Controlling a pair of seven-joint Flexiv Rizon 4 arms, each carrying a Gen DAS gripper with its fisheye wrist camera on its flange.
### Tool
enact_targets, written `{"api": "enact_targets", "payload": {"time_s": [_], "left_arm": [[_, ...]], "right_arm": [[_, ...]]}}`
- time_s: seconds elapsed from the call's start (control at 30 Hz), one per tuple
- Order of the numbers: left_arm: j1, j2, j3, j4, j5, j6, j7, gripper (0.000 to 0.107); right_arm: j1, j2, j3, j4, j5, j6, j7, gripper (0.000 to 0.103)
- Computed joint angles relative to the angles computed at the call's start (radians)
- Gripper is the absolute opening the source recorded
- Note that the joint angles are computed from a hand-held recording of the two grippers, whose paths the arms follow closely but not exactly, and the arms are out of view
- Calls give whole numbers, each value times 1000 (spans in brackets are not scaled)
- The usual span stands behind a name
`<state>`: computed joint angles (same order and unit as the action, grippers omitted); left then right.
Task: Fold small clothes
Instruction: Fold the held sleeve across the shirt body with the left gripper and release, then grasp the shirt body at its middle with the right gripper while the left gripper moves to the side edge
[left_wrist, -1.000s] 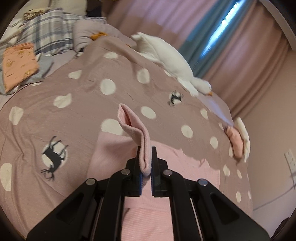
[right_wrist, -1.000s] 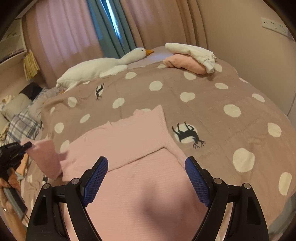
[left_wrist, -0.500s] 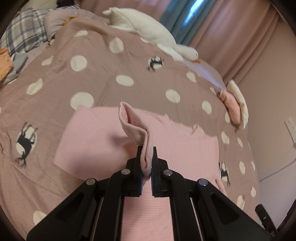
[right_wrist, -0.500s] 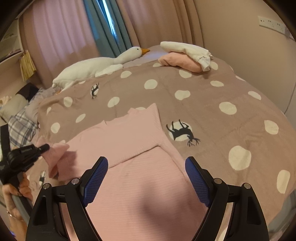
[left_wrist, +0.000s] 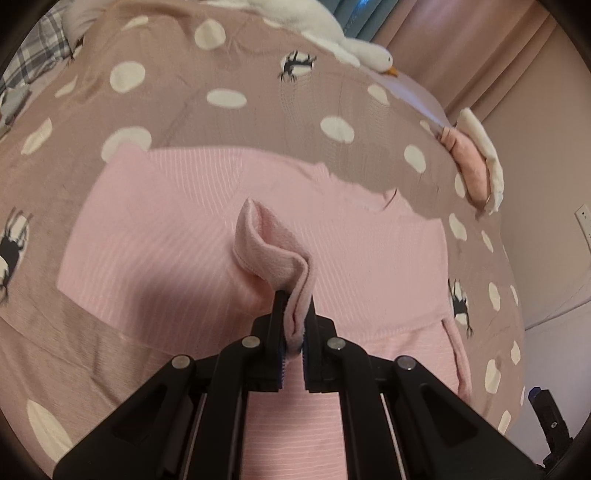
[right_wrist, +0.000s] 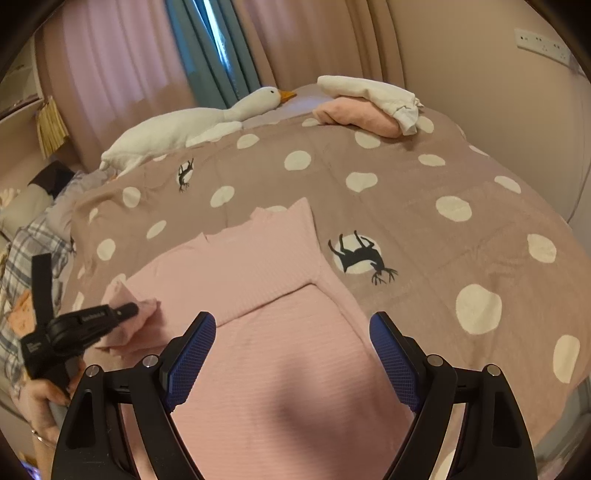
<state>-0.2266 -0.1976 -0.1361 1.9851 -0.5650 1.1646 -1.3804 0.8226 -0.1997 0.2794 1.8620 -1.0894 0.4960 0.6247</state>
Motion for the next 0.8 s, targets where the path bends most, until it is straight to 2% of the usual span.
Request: {"api": "enact_targets", "payload": {"time_s": [0.23,0.47,0.53,0.63,0.7,0.8], "left_arm": [[3,-35,-1,-12,21,-74,-16,8],[1,-41,-1,-9,34,-83,-26,11],[3,-36,4,-15,45,-104,-32,20],[11,-8,-3,3,-1,-114,5,33],[13,24,-5,30,-45,-89,50,52],[9,79,10,82,-112,-33,91,70]], "right_arm": [[-5,7,2,12,9,5,7,85],[-10,9,4,19,11,16,16,85],[-11,8,4,18,13,17,15,85],[-11,7,3,17,11,18,12,85],[-10,5,3,13,12,16,3,85],[-5,0,1,1,9,8,-9,85]]}}
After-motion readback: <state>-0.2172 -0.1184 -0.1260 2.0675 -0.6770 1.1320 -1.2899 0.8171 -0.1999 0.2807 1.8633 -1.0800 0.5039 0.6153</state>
